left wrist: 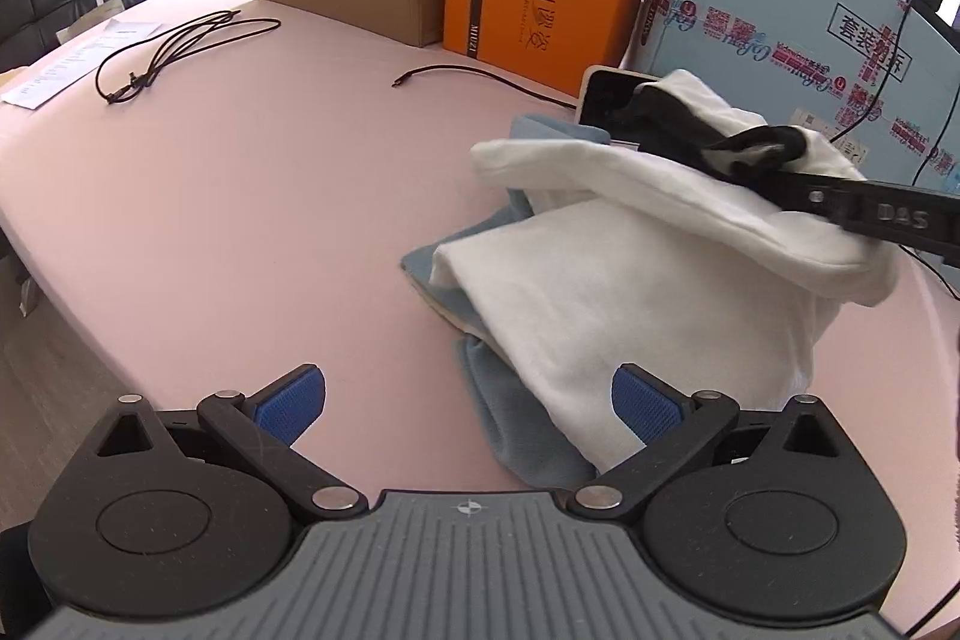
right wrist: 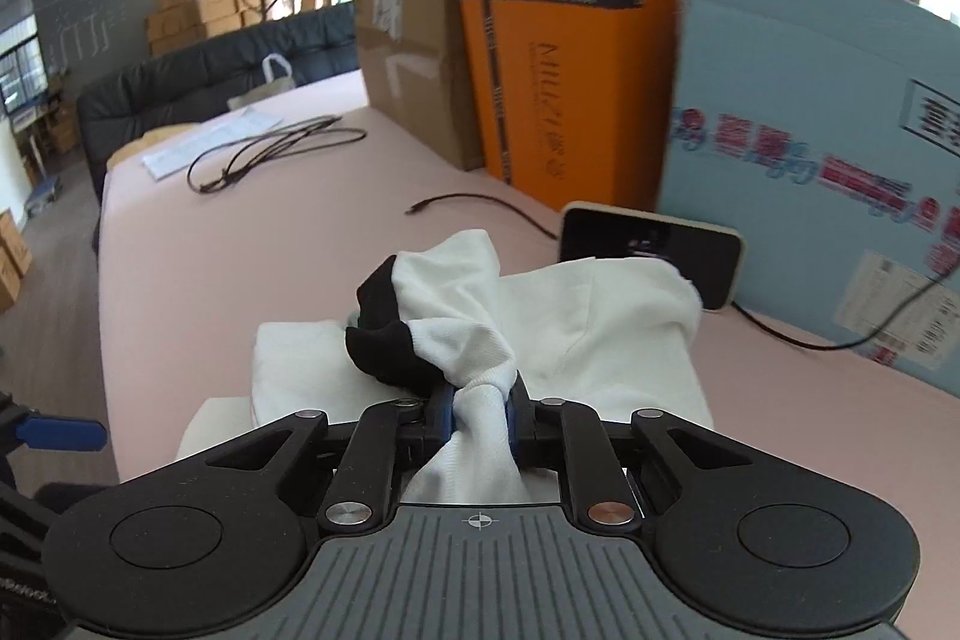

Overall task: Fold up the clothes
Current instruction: 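Pinch the white shirt with the right tool and lift it, then lay it down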

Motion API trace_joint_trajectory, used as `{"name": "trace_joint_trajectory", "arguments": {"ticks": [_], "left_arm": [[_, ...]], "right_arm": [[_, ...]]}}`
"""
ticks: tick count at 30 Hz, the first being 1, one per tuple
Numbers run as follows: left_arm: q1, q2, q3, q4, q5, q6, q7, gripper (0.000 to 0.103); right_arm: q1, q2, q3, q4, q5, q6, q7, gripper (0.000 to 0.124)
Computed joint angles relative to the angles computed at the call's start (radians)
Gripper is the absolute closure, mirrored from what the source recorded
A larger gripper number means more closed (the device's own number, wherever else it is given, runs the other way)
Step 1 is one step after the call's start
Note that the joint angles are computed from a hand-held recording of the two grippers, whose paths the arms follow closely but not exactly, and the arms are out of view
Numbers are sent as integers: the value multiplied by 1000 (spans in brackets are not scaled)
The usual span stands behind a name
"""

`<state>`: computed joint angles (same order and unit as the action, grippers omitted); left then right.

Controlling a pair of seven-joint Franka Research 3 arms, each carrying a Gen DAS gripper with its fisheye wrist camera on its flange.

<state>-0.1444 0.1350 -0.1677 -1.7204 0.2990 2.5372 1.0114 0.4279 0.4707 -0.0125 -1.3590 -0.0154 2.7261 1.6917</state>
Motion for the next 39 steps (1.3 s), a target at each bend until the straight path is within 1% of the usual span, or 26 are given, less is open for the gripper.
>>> {"name": "trace_joint_trajectory", "arguments": {"ticks": [2, 4, 6, 8, 11, 14, 16, 18, 20, 22, 23, 25, 27, 28, 29, 30, 32, 34, 36, 37, 38, 39], "left_arm": [[-5, 17, -10, 24, -12, 4, 29, 0], [-14, 40, -20, 57, -26, 8, 62, 0], [-23, 64, -29, 92, -41, 10, 96, 0], [-34, 90, -42, 127, -63, 18, 138, 0], [-58, 137, -63, 191, -86, 25, 207, 0], [-85, 186, -82, 260, -110, 22, 271, 0], [-106, 216, -93, 305, -124, 15, 304, 0], [-125, 237, -103, 333, -142, 11, 326, 0], [-131, 247, -120, 343, -180, 11, 355, 0], [-134, 255, -140, 350, -223, 5, 399, 0], [-139, 262, -144, 356, -234, -3, 413, 0], [-152, 274, -147, 372, -249, -19, 438, 0], [-167, 283, -144, 387, -250, -31, 452, 0], [-172, 286, -142, 393, -252, -34, 457, 0], [-177, 290, -139, 400, -253, -39, 456, 0], [-184, 295, -133, 407, -249, -43, 447, 0], [-193, 300, -124, 415, -242, -44, 430, 0], [-199, 301, -116, 417, -234, -39, 412, 0], [-201, 301, -112, 415, -230, -34, 394, 0], [-202, 304, -110, 418, -226, -38, 385, 0], [-204, 307, -108, 422, -222, -43, 377, 0], [-205, 311, -106, 426, -219, -48, 369, 0]], "right_arm": [[4, -98, -36, -136, -12, 67, 69, 109], [14, -181, -79, -240, -63, 105, 164, 109], [17, -260, -121, -331, -146, 131, 280, 110], [19, -321, -162, -390, -268, 136, 400, 110], [-16, -386, -186, -432, -385, 123, 529, 110], [-64, -421, -205, -447, -554, 140, 667, 110], [-99, -428, -197, -439, -577, 134, 689, 110], [-135, -433, -181, -441, -550, 148, 684, 110], [-167, -439, -165, -444, -555, 162, 682, 110], [-197, -437, -138, -446, -486, 195, 624, 110], [-213, -432, -121, -442, -426, 205, 574, 110], [-247, -415, -77, -423, -277, 233, 455, 110], [-276, -411, -32, -413, -112, 285, 308, 110], [-288, -406, -9, -403, -20, 310, 221, 110], [-303, -394, 27, -377, 105, 337, 102, 110], [-322, -380, 67, -340, 237, 342, -32, 110], [-364, -347, 151, -251, 478, 336, -287, 115], [-382, -312, 199, -168, 603, 368, -454, 118], [-356, -296, 172, -128, 597, 401, -470, 118], [-331, -298, 134, -127, 571, 412, -444, 118], [-327, -307, 119, -139, 570, 416, -440, 118], [-299, -323, 70, -175, 517, 400, -383, 118]]}}
